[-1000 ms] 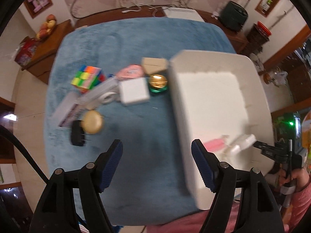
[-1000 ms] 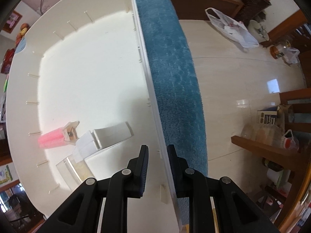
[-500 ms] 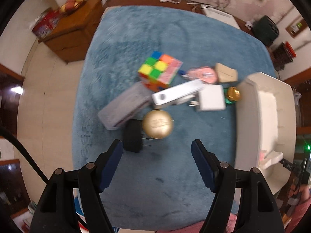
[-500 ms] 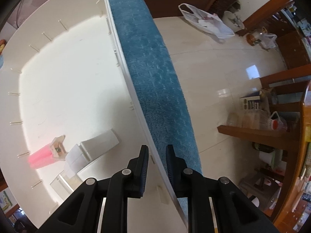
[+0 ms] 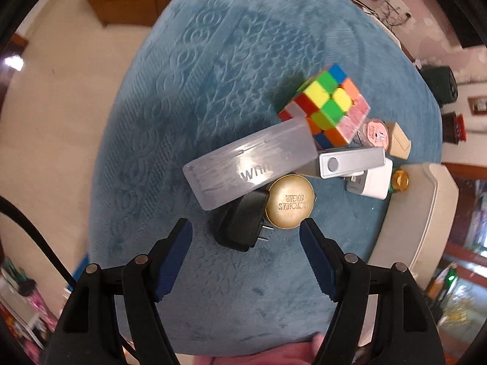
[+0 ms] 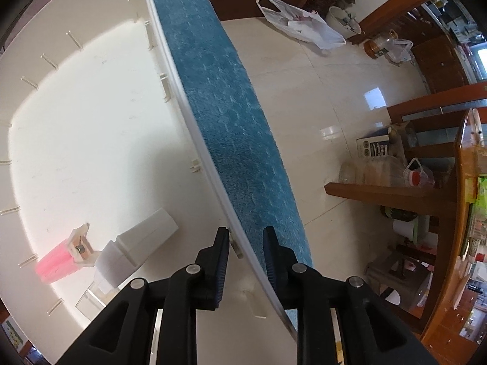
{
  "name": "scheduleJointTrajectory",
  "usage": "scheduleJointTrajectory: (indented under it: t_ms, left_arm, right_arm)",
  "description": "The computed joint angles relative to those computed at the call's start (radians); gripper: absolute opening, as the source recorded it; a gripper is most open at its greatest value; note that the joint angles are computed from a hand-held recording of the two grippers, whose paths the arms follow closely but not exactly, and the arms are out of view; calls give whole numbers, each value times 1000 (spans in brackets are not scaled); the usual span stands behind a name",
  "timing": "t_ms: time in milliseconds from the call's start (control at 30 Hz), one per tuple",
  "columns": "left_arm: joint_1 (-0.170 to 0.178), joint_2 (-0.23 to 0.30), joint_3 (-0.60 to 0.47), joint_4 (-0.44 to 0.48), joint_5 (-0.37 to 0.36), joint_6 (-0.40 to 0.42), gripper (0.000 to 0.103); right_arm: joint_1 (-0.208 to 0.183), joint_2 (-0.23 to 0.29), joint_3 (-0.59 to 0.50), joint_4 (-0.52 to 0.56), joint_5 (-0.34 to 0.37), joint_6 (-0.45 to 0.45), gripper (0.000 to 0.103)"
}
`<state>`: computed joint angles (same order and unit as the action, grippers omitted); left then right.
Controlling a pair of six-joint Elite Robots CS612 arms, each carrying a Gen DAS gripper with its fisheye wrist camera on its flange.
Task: Organize rigid objects
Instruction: 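Move the left gripper back toward the black charger plug on the cloth, then grasp the black charger plug with the left gripper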
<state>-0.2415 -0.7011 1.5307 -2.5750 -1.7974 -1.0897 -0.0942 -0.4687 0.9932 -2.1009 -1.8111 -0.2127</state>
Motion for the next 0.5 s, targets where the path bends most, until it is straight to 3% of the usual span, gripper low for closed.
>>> scheduleJointTrajectory:
  t_ms: [300,500]
  left_arm:
    - [18,42,-18,-10,-93,-52,76]
    - [9,60,-69,102,-61,6,74]
  right_arm:
    - [3,21,-39,41,-18,17,24]
    - [4,28,-51,57,-25,23,24]
